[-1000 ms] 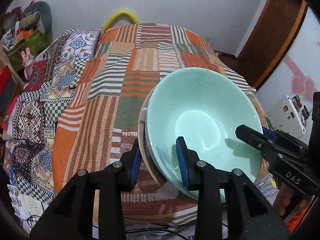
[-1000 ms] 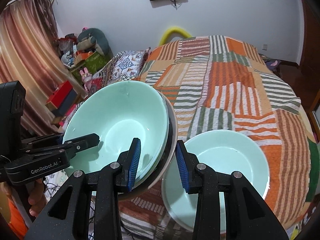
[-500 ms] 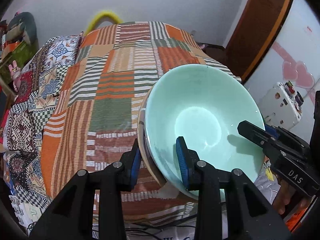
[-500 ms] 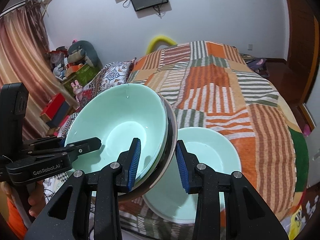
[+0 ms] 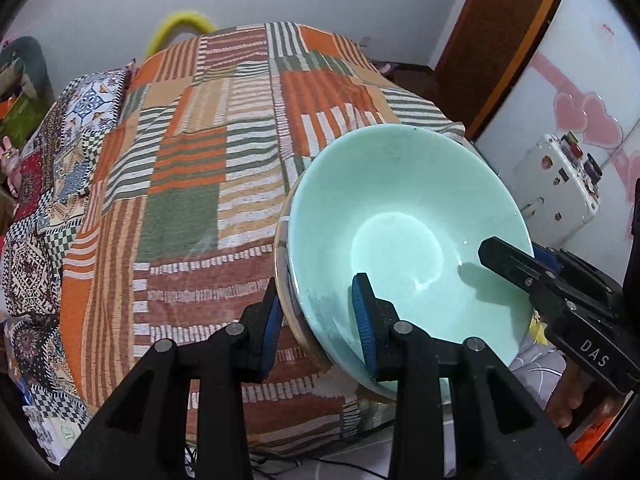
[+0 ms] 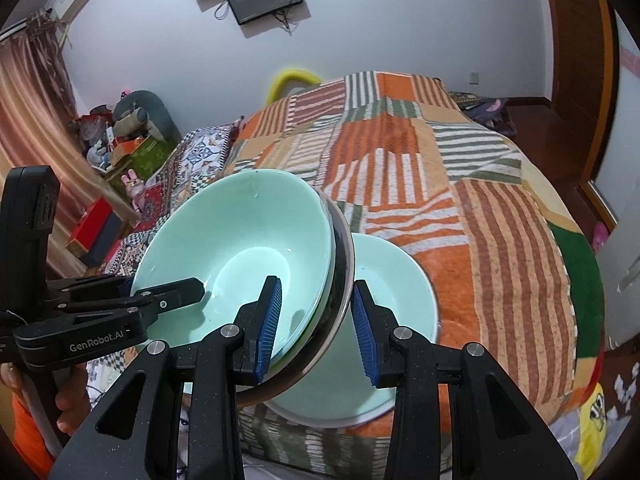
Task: Organize plates and bowls
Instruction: 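Set the mint green bowl into the white bowl and open both grippers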
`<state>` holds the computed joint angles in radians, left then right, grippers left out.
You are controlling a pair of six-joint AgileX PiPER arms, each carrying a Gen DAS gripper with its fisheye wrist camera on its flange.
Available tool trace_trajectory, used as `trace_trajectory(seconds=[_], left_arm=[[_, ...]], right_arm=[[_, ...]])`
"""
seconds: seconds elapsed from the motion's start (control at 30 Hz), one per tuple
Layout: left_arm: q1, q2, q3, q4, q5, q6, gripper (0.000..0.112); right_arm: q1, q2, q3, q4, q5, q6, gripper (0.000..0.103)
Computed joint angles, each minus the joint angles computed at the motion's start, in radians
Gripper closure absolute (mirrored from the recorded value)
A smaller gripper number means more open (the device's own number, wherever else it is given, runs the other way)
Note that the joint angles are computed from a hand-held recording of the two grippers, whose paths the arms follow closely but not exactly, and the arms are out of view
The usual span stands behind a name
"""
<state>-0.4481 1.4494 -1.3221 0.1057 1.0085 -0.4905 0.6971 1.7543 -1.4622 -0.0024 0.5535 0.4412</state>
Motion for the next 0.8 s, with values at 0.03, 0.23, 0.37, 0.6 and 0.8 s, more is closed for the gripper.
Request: trace_trajectory(seconds=[0.03,0.23,0.37,0.6,0.8], left_arm=[[-0.003,0.008,-0.004,-0.001,0.0,0.001,0.078],[-0.012,0.048,-0.02,-0.02,-0.004,0.017,0.078],[-0.007,0.076,-0.021,-0.04,-0.013,0.032,0.078],[-0.006,0.112,-0.015,-0.056,-0.02,0.043,0.078],[0.002,0.133,-0.008,-0.066,-0.026,0.053,0.078]], right_arm=[[-0.004,-0.002,0.006,0.003,0.001,-0.001,0.071],[-0.022,-0.016,0.043,0.017,-0.004,0.0,0.071],[-0.03,-0.018,0.057,0.02,-0.002,0.001,0.071],[-0.038,-0.002,0.063,0.048,0.007,-0.012,0.071],[-0.045,0.009,0.066,0.077,0.012,-0.03,0.071]])
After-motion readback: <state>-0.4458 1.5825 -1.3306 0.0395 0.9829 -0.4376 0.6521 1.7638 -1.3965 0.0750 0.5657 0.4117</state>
